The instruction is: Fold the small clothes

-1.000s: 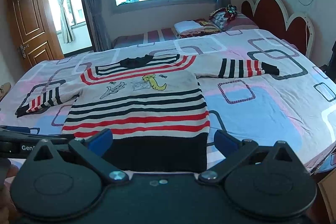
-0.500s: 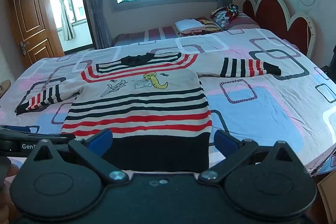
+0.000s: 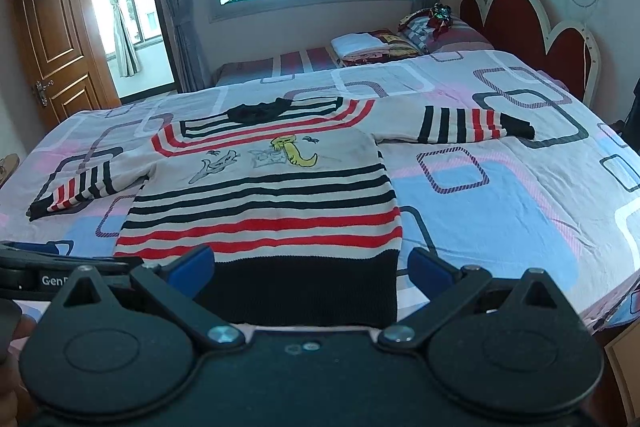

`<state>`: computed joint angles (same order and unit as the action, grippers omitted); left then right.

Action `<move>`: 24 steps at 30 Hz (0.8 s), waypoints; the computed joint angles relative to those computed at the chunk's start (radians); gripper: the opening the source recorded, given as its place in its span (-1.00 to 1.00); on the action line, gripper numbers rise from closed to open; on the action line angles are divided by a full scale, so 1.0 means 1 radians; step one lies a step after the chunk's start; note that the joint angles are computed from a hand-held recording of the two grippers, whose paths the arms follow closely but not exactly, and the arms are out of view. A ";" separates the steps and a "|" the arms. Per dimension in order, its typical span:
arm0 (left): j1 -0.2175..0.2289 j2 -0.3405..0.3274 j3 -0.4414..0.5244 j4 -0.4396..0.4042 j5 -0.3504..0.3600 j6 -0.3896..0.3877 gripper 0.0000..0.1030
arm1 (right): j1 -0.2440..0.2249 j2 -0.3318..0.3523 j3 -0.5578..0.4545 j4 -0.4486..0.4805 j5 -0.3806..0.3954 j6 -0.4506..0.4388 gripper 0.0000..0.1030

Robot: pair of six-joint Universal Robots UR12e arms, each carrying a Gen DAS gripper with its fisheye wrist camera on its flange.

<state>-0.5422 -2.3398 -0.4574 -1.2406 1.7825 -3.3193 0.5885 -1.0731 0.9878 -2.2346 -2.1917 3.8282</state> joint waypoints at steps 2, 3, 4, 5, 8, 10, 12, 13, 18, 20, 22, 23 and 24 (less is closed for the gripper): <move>0.000 0.000 0.000 0.000 0.001 -0.001 1.00 | 0.000 0.000 0.000 -0.001 0.001 0.000 0.99; 0.000 0.000 -0.001 0.001 0.001 0.000 1.00 | -0.001 0.000 0.001 -0.001 0.002 0.001 0.99; 0.000 0.000 -0.001 0.001 0.001 0.000 1.00 | -0.001 -0.001 0.002 -0.001 0.002 0.000 0.99; 0.000 0.000 -0.001 0.001 0.001 0.000 1.00 | -0.001 -0.001 0.002 0.000 0.002 0.000 0.99; 0.000 0.000 -0.001 0.002 0.000 0.001 1.00 | -0.001 0.000 0.001 -0.001 0.001 0.000 0.99; 0.000 -0.003 0.005 -0.001 0.001 -0.001 1.00 | -0.001 -0.001 0.002 0.000 0.001 0.000 0.99; 0.000 -0.006 0.011 -0.004 0.001 -0.003 1.00 | -0.002 -0.001 0.002 0.000 0.002 0.000 0.99; 0.000 -0.010 0.018 -0.009 0.001 -0.003 1.00 | -0.001 0.000 0.001 0.001 0.002 0.000 0.99; 0.001 -0.026 0.048 -0.026 0.001 -0.009 1.00 | -0.002 0.000 0.001 0.002 0.003 0.002 0.99; 0.001 -0.039 0.072 -0.039 0.004 -0.010 1.00 | -0.004 -0.001 0.002 0.005 0.005 0.001 0.99; 0.001 -0.052 0.097 -0.052 0.006 -0.012 1.00 | -0.006 -0.002 0.005 0.003 0.008 -0.001 0.99; 0.001 -0.060 0.111 -0.058 0.007 -0.012 1.00 | -0.006 -0.001 0.004 0.004 0.006 -0.001 0.99; 0.001 -0.068 0.126 -0.065 0.007 -0.012 1.00 | -0.006 -0.001 0.003 0.005 0.006 0.000 0.99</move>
